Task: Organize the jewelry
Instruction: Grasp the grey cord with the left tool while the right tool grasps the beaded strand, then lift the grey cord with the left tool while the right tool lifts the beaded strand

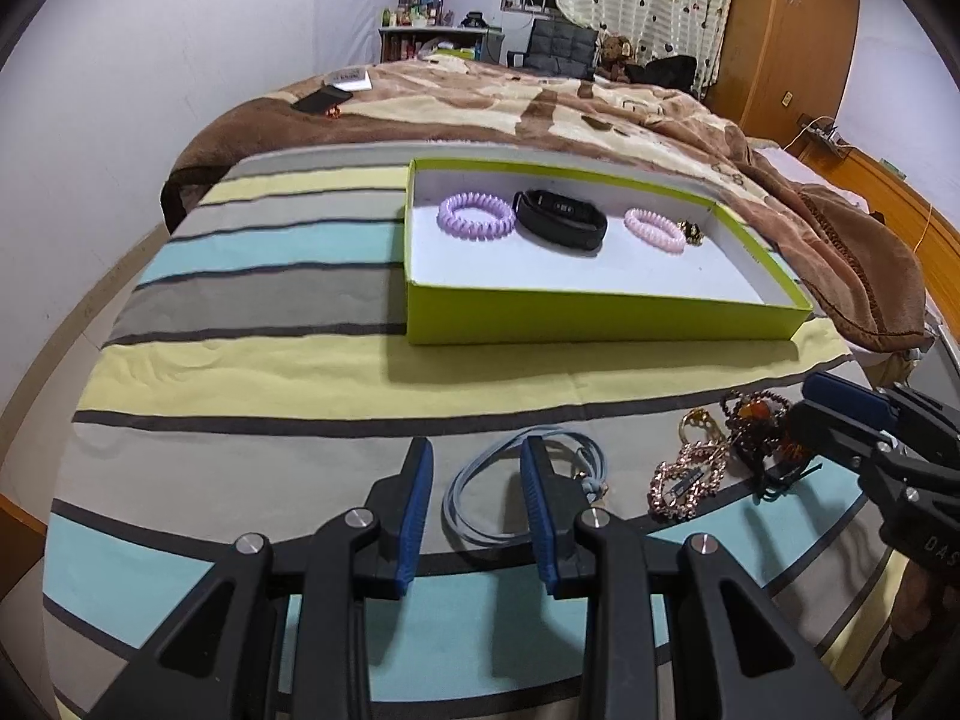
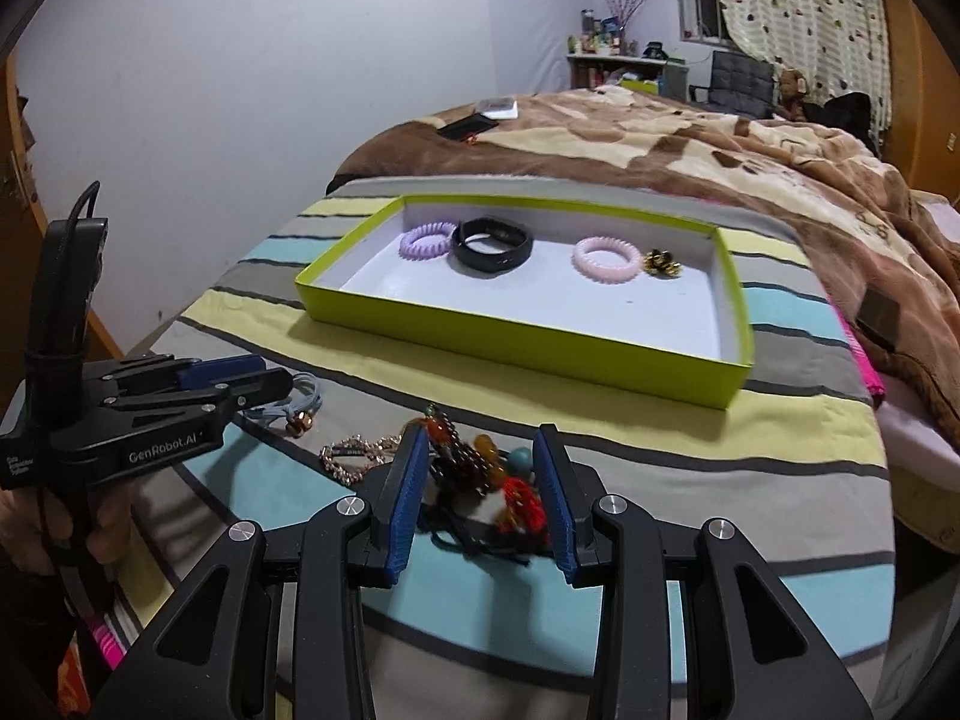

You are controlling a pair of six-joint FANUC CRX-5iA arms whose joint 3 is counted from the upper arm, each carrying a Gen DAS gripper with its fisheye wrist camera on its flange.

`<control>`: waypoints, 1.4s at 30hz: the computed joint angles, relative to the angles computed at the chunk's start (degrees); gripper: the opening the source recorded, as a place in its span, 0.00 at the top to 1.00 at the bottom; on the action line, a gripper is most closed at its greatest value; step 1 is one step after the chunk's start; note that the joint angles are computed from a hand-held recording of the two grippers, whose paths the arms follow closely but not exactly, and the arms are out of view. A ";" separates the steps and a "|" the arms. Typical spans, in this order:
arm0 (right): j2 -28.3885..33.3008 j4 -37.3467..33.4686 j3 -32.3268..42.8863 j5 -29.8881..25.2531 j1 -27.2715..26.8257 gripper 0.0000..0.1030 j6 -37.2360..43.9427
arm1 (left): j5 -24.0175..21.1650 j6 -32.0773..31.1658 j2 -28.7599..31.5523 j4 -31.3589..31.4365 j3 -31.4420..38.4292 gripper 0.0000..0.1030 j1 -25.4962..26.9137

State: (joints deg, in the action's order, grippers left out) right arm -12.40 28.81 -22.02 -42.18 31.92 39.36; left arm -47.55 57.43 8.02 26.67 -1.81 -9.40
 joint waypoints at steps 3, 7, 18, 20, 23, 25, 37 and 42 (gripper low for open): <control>1.47 -1.44 1.44 -0.98 0.12 0.75 2.29 | 0.03 0.32 0.00 -0.73 0.15 0.70 -0.21; 2.17 -1.16 1.95 -1.73 0.35 0.85 2.67 | 0.03 0.36 -0.09 -1.18 0.21 0.82 -0.30; 0.40 2.11 0.02 -1.50 1.09 0.95 -1.33 | -0.44 -1.69 -0.96 1.09 -1.27 0.98 0.23; -0.36 2.79 -0.59 -1.17 1.29 0.97 -2.39 | -0.26 -2.40 -1.43 1.75 -1.93 0.98 0.31; -1.44 3.58 -1.39 -0.69 1.55 0.97 -3.86 | 0.28 -3.62 -2.46 3.24 -3.33 0.98 0.63; -1.93 4.23 -1.81 -0.58 1.78 0.97 -4.46 | 0.48 -4.18 -3.09 4.01 -4.04 0.99 0.87; -4.44 6.99 -3.10 -0.04 2.54 0.97 -7.26 | 1.89 -6.84 -6.76 7.74 -6.79 0.99 1.63; -5.16 8.32 -3.28 0.12 2.78 0.97 -8.25 | 2.52 -9.22 -7.84 10.53 -7.41 0.99 1.57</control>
